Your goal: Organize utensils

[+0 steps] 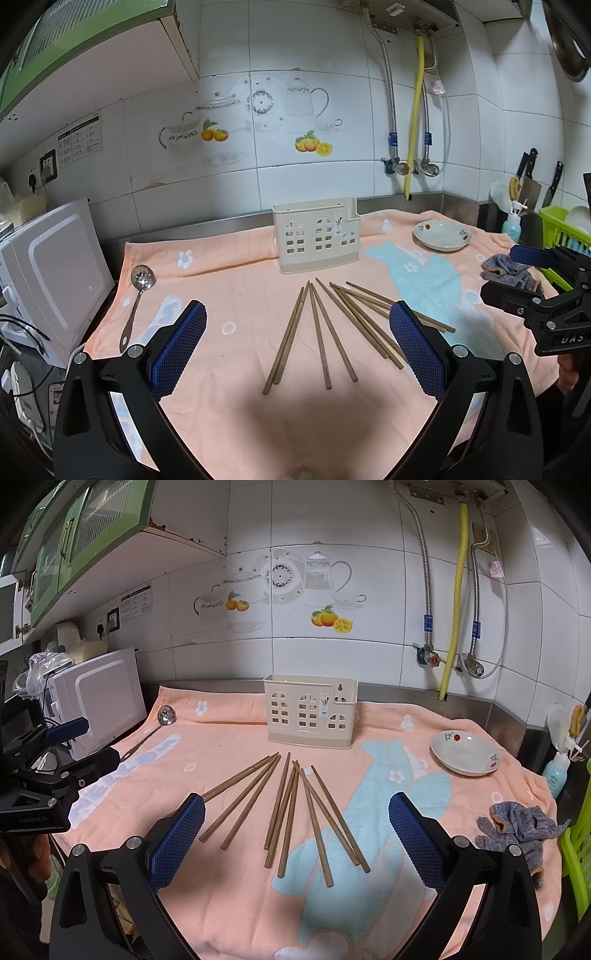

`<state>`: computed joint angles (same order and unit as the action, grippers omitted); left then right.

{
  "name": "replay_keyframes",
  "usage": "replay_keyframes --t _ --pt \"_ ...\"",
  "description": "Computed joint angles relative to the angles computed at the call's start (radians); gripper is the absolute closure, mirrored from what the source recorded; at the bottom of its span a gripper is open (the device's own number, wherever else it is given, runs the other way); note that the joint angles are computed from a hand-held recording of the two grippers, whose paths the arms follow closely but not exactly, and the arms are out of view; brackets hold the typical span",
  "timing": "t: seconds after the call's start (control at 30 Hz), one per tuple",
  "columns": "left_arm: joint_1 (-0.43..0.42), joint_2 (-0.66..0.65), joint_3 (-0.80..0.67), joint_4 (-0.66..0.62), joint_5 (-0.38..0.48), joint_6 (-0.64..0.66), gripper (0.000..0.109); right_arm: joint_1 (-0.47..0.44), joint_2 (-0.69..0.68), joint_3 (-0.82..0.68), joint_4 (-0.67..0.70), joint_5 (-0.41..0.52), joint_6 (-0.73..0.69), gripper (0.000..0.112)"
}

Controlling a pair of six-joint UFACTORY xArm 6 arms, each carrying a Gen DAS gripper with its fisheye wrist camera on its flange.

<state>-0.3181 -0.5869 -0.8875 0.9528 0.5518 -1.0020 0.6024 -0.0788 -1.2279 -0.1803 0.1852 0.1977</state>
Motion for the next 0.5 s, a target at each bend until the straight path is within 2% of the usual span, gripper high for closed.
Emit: replay_keyframes --t 0.5 --pt "0.004 -0.007 0.009 -0.002 -0.011 0.001 0.011 0.0 0.0 0.001 0.006 -0.001 -0.004 0.016"
